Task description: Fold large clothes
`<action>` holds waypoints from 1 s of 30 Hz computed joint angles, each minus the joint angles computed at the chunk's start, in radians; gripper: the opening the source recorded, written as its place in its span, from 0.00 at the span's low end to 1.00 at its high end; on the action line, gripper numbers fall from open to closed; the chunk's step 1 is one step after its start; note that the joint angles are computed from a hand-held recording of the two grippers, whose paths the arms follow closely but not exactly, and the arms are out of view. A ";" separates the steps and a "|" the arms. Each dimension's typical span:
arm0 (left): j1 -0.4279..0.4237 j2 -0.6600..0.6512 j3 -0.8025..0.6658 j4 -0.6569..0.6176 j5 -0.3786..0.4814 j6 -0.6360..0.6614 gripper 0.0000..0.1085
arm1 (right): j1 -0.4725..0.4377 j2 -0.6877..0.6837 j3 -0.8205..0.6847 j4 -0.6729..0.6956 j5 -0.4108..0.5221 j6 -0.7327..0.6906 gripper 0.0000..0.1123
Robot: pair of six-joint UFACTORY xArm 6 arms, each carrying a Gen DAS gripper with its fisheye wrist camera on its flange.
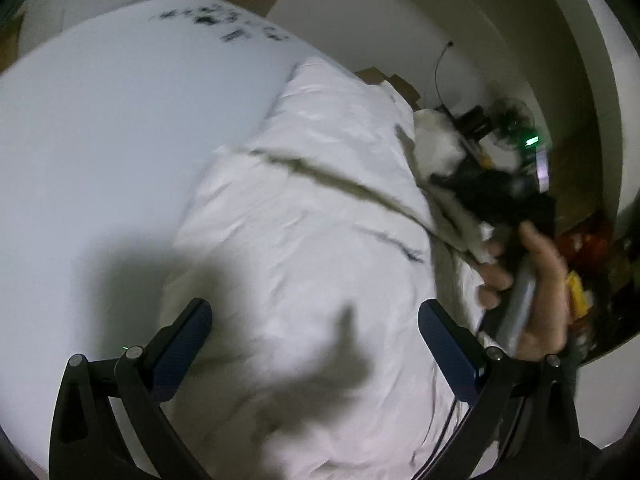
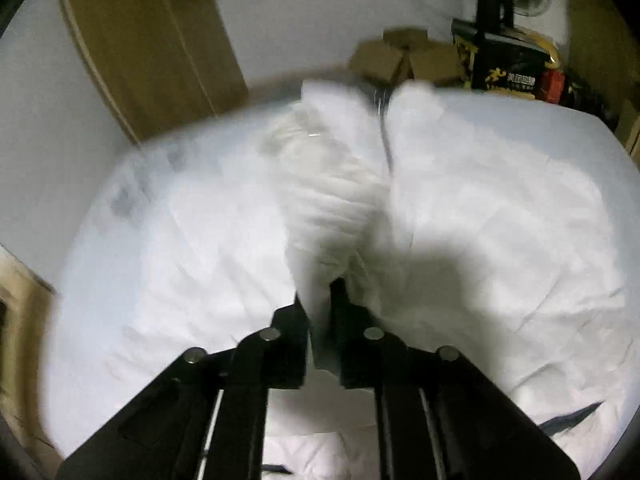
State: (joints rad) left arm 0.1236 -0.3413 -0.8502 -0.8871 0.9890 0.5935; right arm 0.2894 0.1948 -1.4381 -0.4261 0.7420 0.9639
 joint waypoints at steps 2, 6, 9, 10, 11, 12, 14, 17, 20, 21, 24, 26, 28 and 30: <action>0.041 -0.018 0.022 -0.018 0.030 0.039 0.95 | -0.006 0.001 0.028 0.118 -0.026 -0.110 0.32; 0.120 -0.033 0.052 -0.061 0.090 0.096 0.95 | -0.031 -0.149 0.168 0.274 -0.180 -0.190 0.52; 0.146 -0.019 0.058 -0.062 0.101 0.091 0.95 | -0.052 -0.221 0.172 0.128 -0.189 -0.062 0.55; 0.146 -0.011 0.058 -0.061 0.093 0.082 0.95 | -0.047 -0.211 0.150 0.083 -0.177 -0.019 0.54; 0.156 -0.009 0.061 -0.060 0.097 0.077 0.95 | -0.062 -0.194 0.125 0.064 -0.167 -0.007 0.53; 0.158 -0.007 0.058 -0.059 0.102 0.069 0.95 | -0.072 -0.174 0.114 0.071 -0.176 -0.009 0.40; 0.153 -0.010 0.060 -0.058 0.100 0.060 0.95 | -0.074 -0.086 0.054 0.129 -0.168 -0.048 0.18; 0.161 -0.032 0.078 -0.041 0.099 0.059 0.95 | -0.086 0.048 -0.027 0.280 -0.078 -0.208 0.15; 0.188 -0.041 0.083 -0.046 0.115 0.062 0.95 | -0.077 0.047 0.013 0.296 -0.061 -0.304 0.14; 0.198 -0.043 0.082 -0.050 0.119 0.064 0.95 | -0.077 0.014 0.034 0.325 -0.050 -0.327 0.15; 0.220 -0.028 0.066 -0.058 0.132 0.073 0.95 | -0.090 -0.226 0.265 0.498 -0.181 -0.426 0.29; 0.237 -0.002 0.040 -0.047 0.154 0.067 0.95 | -0.097 -0.390 0.409 0.469 -0.226 -0.398 0.59; 0.263 0.038 -0.001 -0.044 0.211 0.058 0.95 | -0.112 -0.568 0.561 0.455 -0.252 -0.372 0.72; 0.295 0.071 -0.036 -0.040 0.286 0.049 0.95 | -0.143 -0.752 0.697 0.472 -0.221 -0.384 0.72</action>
